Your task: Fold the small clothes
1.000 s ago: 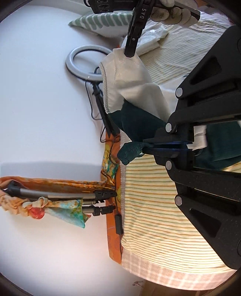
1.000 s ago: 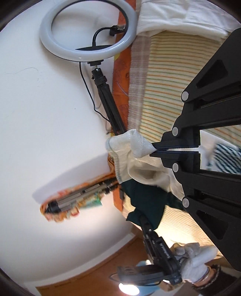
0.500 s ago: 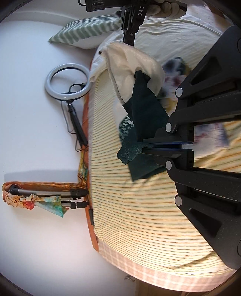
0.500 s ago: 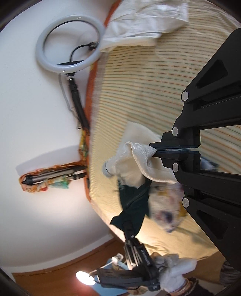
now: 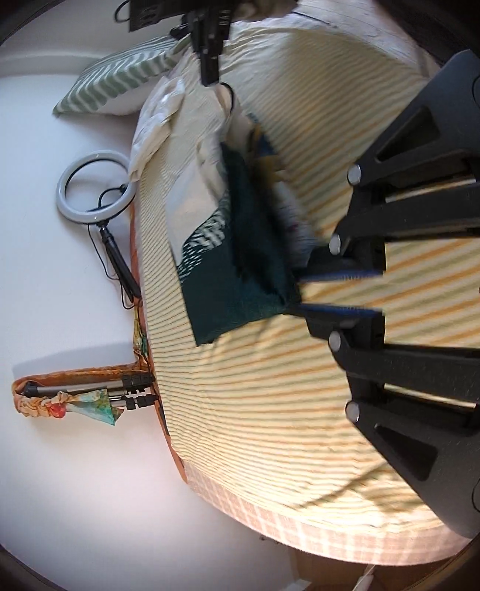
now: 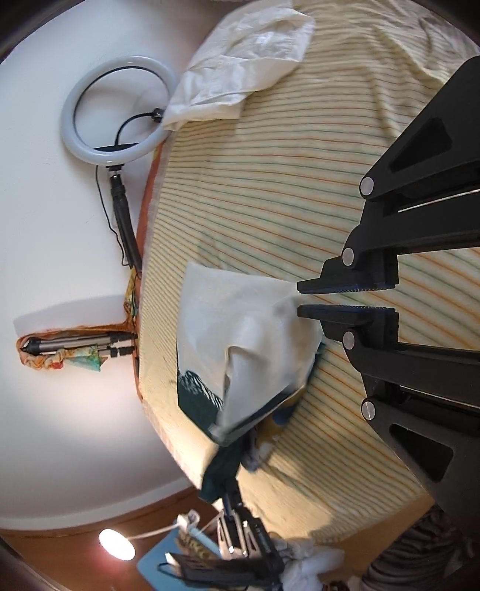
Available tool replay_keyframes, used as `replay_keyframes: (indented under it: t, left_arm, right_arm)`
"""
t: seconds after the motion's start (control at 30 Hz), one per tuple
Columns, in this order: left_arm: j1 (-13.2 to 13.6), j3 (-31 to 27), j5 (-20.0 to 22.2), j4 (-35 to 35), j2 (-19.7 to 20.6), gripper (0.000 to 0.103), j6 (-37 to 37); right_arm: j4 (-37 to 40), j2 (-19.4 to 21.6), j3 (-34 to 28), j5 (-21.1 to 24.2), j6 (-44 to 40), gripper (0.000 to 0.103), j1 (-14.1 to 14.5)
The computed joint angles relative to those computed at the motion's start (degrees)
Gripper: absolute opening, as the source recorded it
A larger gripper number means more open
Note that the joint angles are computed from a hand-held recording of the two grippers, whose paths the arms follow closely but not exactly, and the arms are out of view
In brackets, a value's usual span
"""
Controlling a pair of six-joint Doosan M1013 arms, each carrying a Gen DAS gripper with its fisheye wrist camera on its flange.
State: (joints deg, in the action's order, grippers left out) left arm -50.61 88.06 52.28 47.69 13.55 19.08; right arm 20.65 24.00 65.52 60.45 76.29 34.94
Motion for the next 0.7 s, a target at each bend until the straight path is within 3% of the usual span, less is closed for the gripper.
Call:
replay_keyframes:
  t: [0.03, 0.17, 0.27, 0.33, 0.43, 0.6, 0.63, 0.67, 0.7]
  left_arm:
    - [-0.43, 0.79, 0.04, 0.41, -0.63, 0.018, -0.53]
    - [-0.37, 3.65, -2.19, -1.15, -3.35, 0.029, -4.57]
    - [1.60, 6.33, -8.59, -3.14, -5.78, 0.040, -13.63]
    - [3.87, 7.87, -14.55, -8.59, -6.79, 0.041, -18.32]
    - [6.54, 8.75, -21.87, -21.02, -6.66, 0.041, -14.50]
    - [8.36, 7.94, -26.25, -37.50, -4.74, 0.041, -5.23]
    - [8.44, 7.65, -26.49, -38.44, -4.24, 0.036, -4.70]
    - [8.42, 7.35, -26.41, -38.63, -3.84, 0.017, -4.60]
    - [8.30, 6.67, -25.43, -38.09, -3.27, 0.009, -4.92]
  right_arm:
    - [0.77, -0.54, 0.62, -0.03, -0.39, 0.005, -0.23]
    - [6.23, -1.00, 1.91, 1.27, 3.27, 0.033, -2.30]
    - [9.71, 0.17, 1.47, 2.73, 8.35, 0.034, -3.45]
    - [11.07, 1.37, 0.66, 4.45, 11.98, 0.034, -3.85]
    - [13.33, 2.65, 0.04, 6.09, 14.09, 0.034, -4.10]
    - [16.52, 3.62, 0.11, 7.39, 15.35, 0.034, -4.19]
    - [17.50, 3.58, 0.43, 7.22, 15.36, 0.033, -4.28]
    - [19.91, 3.40, 1.22, 6.86, 14.98, 0.019, -4.54]
    - [22.30, 3.56, 1.54, 7.17, 14.69, 0.010, -4.79]
